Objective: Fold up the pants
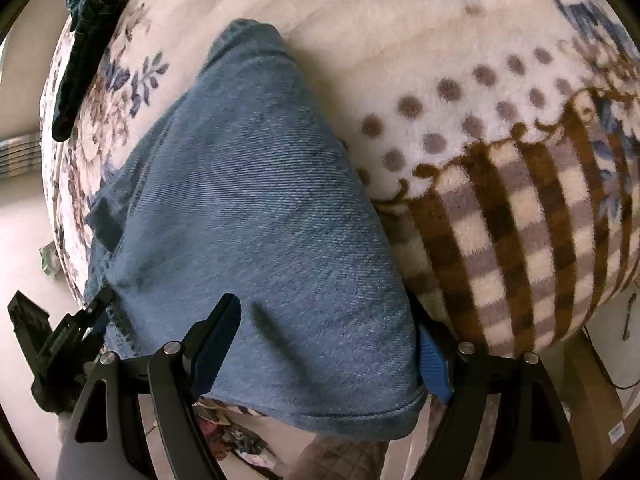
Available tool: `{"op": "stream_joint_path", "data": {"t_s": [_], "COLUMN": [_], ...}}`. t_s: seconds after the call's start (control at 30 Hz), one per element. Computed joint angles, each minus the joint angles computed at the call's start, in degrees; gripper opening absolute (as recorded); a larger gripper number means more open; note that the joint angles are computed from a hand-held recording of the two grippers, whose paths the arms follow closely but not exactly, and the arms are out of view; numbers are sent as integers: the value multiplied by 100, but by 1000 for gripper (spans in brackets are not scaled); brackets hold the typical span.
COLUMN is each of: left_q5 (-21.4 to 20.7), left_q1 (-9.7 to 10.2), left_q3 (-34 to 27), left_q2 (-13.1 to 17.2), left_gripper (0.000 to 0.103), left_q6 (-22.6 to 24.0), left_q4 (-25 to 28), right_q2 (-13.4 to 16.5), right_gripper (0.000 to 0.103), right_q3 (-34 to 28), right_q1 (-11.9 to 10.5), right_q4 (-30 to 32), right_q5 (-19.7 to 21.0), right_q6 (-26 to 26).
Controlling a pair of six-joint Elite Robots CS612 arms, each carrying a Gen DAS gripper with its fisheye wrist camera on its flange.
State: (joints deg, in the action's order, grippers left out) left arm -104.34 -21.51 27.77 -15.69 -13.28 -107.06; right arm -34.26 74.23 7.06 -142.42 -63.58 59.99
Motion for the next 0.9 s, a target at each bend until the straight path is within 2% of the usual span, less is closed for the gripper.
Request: {"op": "stream_joint_path", "data": {"t_s": [0.07,0.13,0.17,0.2,0.23,0.33,0.37,0.4,0.5,0.63,0.67,0.7,0.73,0.8,0.9], "left_q5": [83,49,12,-92,-138,35,109,147,131,239,265,309,304,450,750], "left_q1": [32,127,172,259,323,494,539,597,725,810,820,829,828,828,749], "left_q3": [240,851,1150,1589,1870,2746,2919,3084,3372,3493,3460,3337,3300,3282,3365], "left_q2": [-139,-441,-579,-775,-899,-1259,-1326,-1362,-1379,-1311,-1267,-1195,-1154,-1135,-1233], "left_gripper": [57,58,67,90,101,103,103,103,102,101,98,88,83,59,37], "left_q6": [-226,-776,-979,-1351,-1626,-2707,-3006,-3494,-4437,-5266,-5291,-5203,-5217,-5167,-4790], "left_q4": [-127,-716,-1072,-1624,-1936,-2980,-3131,-3290,-3739,-4170,-4194,-4000,-4045,-4115,-4134], "right_q2": [-55,-108,-127,-143,-154,-168,-158,-146,6,178,179,167,132,78,-17], "right_gripper": [83,83,83,83,83,83,83,83,83,83,83,83,83,83,83], "right_q3": [28,28,14,-13,-73,-322,-467,-615,-1272,-1804,-1835,-1848,-1839,-1795,-1734], "right_q1": [5,16,24,35,56,162,221,289,526,705,725,745,768,801,854], "right_q4": [16,60,101,168,285,650,859,1083,1942,2477,2507,2532,2592,2642,2767], "right_q5": [-68,-147,-187,-239,-330,-726,-967,-1238,-2101,-2639,-2711,-2801,-2940,-3121,-3452], "right_q6": [-8,-23,-45,-81,-146,-363,-496,-639,-1103,-1215,-1145,-1054,-933,-776,-747]}}
